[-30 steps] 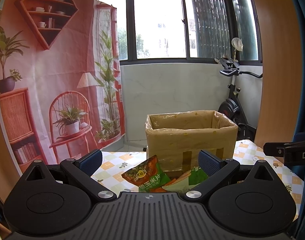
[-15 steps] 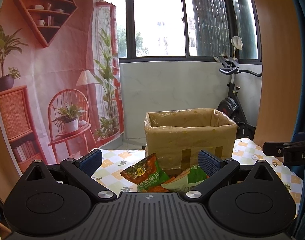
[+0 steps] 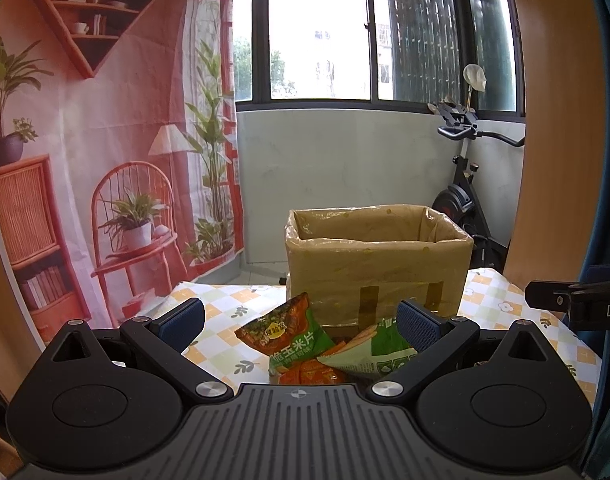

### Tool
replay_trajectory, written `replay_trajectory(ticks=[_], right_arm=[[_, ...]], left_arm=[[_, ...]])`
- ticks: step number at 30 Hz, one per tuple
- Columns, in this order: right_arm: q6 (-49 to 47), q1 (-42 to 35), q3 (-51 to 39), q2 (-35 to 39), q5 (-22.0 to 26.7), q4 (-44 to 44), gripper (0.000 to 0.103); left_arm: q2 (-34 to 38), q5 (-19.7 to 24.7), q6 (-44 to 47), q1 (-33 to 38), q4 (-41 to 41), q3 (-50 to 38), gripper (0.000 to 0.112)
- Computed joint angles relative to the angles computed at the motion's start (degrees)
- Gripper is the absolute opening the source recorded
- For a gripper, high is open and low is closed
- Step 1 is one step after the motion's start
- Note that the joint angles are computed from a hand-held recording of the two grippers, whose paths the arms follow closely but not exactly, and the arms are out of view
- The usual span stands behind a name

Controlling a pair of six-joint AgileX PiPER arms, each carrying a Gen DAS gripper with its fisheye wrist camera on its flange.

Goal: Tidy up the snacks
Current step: 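Lower the left tool onto the orange corn-chip bag and close it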

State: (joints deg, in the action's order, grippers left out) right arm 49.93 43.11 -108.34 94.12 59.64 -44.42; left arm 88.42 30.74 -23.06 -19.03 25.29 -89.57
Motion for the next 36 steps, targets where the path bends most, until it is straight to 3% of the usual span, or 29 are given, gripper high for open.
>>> replay_trajectory(ticks=[5, 11, 14, 20, 25, 30, 33, 36], right_arm=[[1.2, -0.6, 3.1, -1.2, -2.3, 0.6, 0.103], [2.5, -3.0, 7.4, -1.9, -7.3, 1.8, 0.103], [4.1, -4.6, 10.4, -1.7, -10.4, 3.0, 0.103], [4.4, -7.0, 15.8, -1.0, -16.5, 5.3, 0.101], [5.6, -6.9, 21.6, -1.5, -21.4, -0.8, 0.101], [3.3, -8.5, 26.1, 0.0, -27.0, -2.1, 0.099], [3.8, -9.5, 28.7, 2.0, -31.5, -3.7, 0.095], [-0.5, -10.8, 28.6, 4.7, -33.7, 1.1, 0.093]], left_arm=[[1.0, 0.8, -0.5, 0.4, 0.3, -0.9, 0.103], [3.4, -1.6, -5.4, 3.1, 4.0, -1.0, 0.103], [6.0, 0.3, -3.7, 4.4, 2.4, -3.1, 0.103], [9.3, -1.4, -0.3, 6.5, 0.4, -3.4, 0.103], [11.5, -5.1, 4.4, 7.8, -5.8, -2.5, 0.103], [14.9, -6.3, 16.9, 9.6, -20.1, -2.8, 0.102], [16.2, -6.5, 17.3, 9.5, -20.4, -1.9, 0.102], [17.4, -6.9, 16.0, 9.0, -17.7, -1.4, 0.102]])
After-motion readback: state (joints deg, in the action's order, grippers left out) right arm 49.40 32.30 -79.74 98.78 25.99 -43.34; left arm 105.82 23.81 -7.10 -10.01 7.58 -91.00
